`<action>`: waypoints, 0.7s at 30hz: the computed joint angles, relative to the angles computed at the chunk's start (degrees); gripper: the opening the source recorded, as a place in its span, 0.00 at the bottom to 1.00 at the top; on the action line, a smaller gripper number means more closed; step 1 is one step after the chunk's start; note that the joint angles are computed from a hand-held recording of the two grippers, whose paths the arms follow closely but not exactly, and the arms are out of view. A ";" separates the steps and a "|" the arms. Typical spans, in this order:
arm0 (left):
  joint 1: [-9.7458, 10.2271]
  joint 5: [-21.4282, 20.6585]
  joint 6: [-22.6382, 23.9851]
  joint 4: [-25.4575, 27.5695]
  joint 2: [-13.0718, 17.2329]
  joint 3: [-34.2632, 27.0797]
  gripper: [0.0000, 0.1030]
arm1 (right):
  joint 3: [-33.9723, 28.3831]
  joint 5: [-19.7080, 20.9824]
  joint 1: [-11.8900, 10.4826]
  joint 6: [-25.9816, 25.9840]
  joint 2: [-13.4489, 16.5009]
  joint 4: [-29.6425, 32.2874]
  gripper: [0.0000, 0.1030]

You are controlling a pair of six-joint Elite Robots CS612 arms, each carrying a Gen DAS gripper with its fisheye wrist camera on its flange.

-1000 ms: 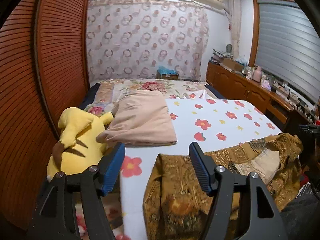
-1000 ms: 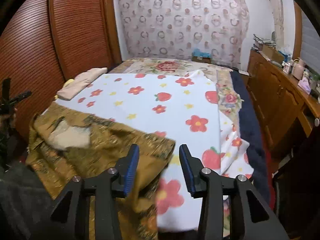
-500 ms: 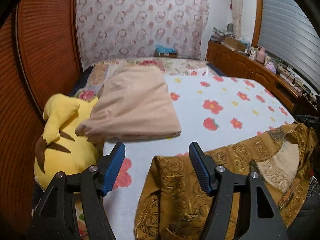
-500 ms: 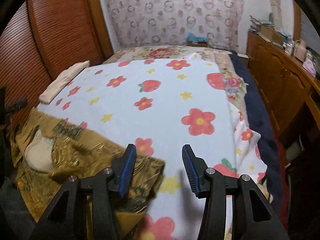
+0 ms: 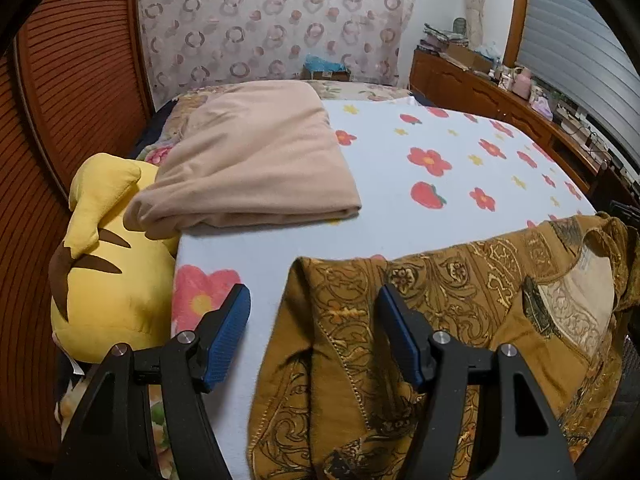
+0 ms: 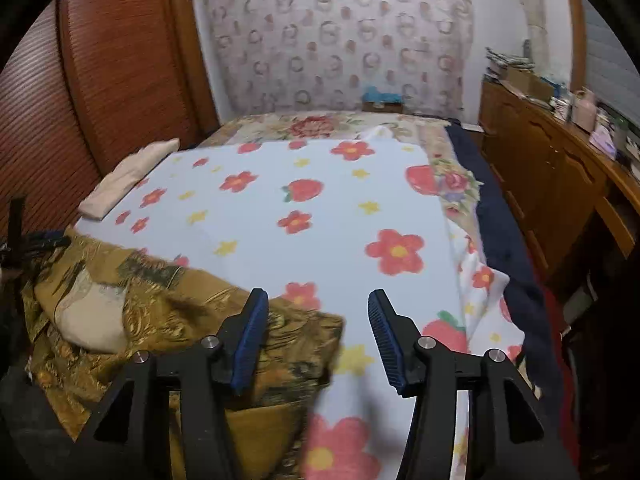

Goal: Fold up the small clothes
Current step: 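Fold the hem up toward the collar with both tools and release, then grasp the folded shirt with both tools and lift it off the bed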

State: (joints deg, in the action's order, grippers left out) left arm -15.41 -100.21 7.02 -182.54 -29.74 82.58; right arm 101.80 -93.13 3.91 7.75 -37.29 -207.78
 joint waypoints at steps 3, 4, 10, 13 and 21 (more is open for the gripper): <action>-0.06 0.07 0.13 0.70 0.10 -0.23 0.65 | -0.66 0.23 0.27 -0.90 0.33 3.21 0.52; -0.07 0.11 0.23 1.22 0.11 -0.32 0.65 | -0.89 -0.14 0.34 -0.87 0.52 3.94 0.52; -0.20 0.52 0.33 3.51 0.31 -1.19 0.65 | -0.88 4.88 -1.12 1.86 0.53 7.37 0.52; -0.42 1.09 0.59 3.59 0.25 -1.08 0.60 | -0.68 6.41 -1.27 1.06 0.07 8.35 0.52; -0.35 -1.48 1.12 4.57 0.12 -1.29 0.23 | -1.66 6.95 -1.06 -3.37 -0.44 11.21 0.17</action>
